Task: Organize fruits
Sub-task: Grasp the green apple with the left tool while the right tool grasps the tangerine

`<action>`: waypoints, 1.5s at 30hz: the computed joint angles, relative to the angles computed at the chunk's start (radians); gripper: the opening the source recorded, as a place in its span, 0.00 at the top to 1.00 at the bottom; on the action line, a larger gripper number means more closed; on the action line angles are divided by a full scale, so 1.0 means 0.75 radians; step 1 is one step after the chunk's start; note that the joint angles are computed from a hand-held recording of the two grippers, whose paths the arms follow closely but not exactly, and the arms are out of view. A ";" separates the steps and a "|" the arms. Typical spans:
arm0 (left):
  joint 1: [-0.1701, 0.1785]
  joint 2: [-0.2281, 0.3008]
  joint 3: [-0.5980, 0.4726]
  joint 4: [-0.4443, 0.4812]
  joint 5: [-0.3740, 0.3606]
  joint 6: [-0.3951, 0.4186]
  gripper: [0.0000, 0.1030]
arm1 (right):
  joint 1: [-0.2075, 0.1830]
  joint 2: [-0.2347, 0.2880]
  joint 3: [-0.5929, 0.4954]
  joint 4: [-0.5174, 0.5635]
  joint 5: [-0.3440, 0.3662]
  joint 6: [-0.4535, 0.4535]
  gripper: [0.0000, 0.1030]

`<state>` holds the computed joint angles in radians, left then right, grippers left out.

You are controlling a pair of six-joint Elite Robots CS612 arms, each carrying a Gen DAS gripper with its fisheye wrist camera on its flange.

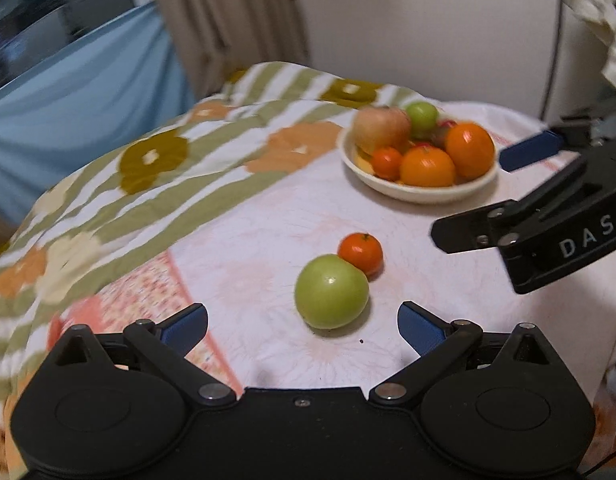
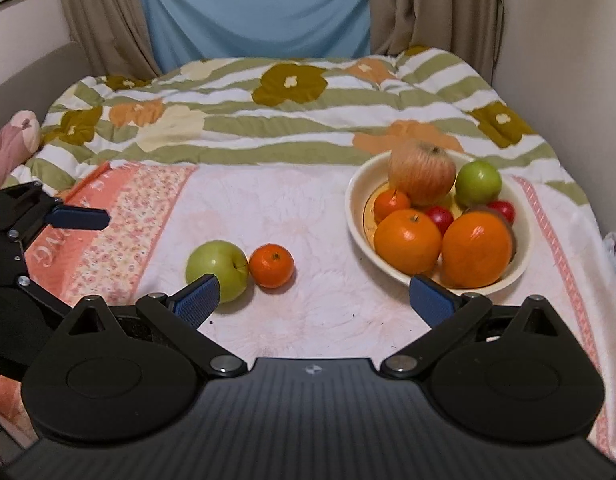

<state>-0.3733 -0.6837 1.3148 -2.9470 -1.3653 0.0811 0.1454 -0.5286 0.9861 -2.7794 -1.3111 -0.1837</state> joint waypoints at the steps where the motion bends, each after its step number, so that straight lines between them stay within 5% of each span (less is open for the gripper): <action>1: 0.006 0.012 -0.015 0.007 -0.024 0.018 0.03 | 0.005 0.013 -0.017 0.011 -0.017 0.005 0.00; 14: 0.045 0.137 -0.210 0.146 -0.214 0.160 0.14 | 0.020 0.112 -0.158 0.115 -0.058 0.082 0.00; 20: 0.042 0.150 -0.233 0.191 -0.206 0.190 0.41 | 0.022 0.142 -0.214 0.159 -0.042 0.072 0.00; 45: 0.052 0.107 -0.155 0.179 -0.127 0.137 0.41 | 0.055 0.269 -0.450 0.348 0.038 -0.047 0.37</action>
<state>-0.3344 -0.6035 1.1983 -2.8125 -1.4603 0.1837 0.1869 -0.3272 0.6487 -2.5187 -1.2825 -0.2188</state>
